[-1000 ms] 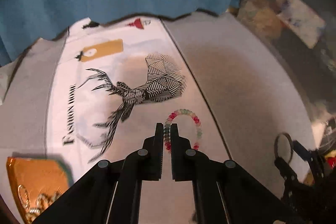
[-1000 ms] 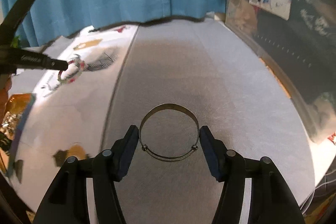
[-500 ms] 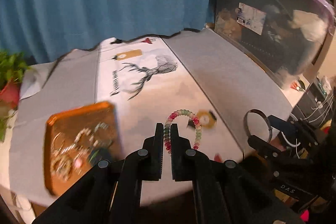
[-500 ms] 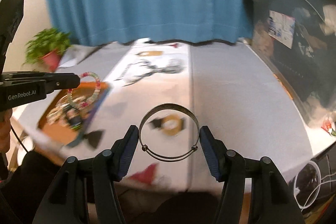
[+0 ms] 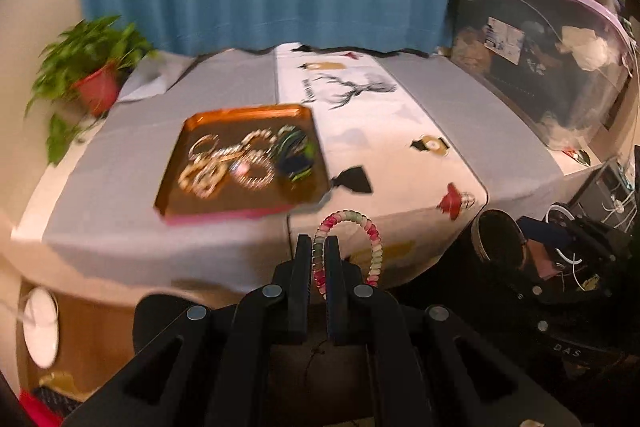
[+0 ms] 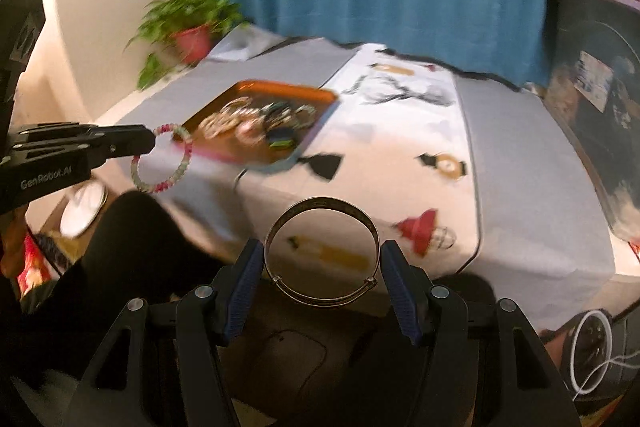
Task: Organize jewelry
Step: 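Lift and carry the bangle in the right tool while the left tool carries the beaded bracelet toward the tray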
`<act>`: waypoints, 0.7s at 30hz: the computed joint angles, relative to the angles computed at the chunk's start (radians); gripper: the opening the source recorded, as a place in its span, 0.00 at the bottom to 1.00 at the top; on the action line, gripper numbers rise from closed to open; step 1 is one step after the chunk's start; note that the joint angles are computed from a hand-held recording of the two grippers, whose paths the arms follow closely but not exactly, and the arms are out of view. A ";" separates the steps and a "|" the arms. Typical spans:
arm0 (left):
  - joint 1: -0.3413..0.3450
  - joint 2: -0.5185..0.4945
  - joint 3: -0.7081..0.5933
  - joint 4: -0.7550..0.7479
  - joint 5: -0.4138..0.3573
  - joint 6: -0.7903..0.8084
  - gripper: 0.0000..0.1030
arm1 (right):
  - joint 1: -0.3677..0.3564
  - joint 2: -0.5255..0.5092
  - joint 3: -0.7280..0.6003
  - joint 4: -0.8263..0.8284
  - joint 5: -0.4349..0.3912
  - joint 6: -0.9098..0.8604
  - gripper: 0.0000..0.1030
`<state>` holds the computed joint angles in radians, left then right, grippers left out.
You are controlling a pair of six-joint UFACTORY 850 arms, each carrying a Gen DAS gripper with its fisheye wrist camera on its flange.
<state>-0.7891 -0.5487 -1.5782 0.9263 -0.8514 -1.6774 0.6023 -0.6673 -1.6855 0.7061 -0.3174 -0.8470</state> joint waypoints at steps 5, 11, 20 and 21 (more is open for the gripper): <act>-0.035 0.039 0.078 0.032 0.002 -0.102 0.04 | 0.017 0.033 0.060 -0.010 -0.019 -0.024 0.59; -0.049 0.050 0.102 0.051 0.016 -0.130 0.04 | 0.032 0.046 0.078 -0.041 -0.021 -0.017 0.59; -0.046 0.047 0.101 0.050 0.032 -0.123 0.04 | 0.041 0.039 0.069 -0.096 -0.033 0.029 0.59; -0.046 0.046 0.100 0.050 0.031 -0.123 0.04 | 0.042 0.039 0.069 -0.100 -0.034 0.031 0.59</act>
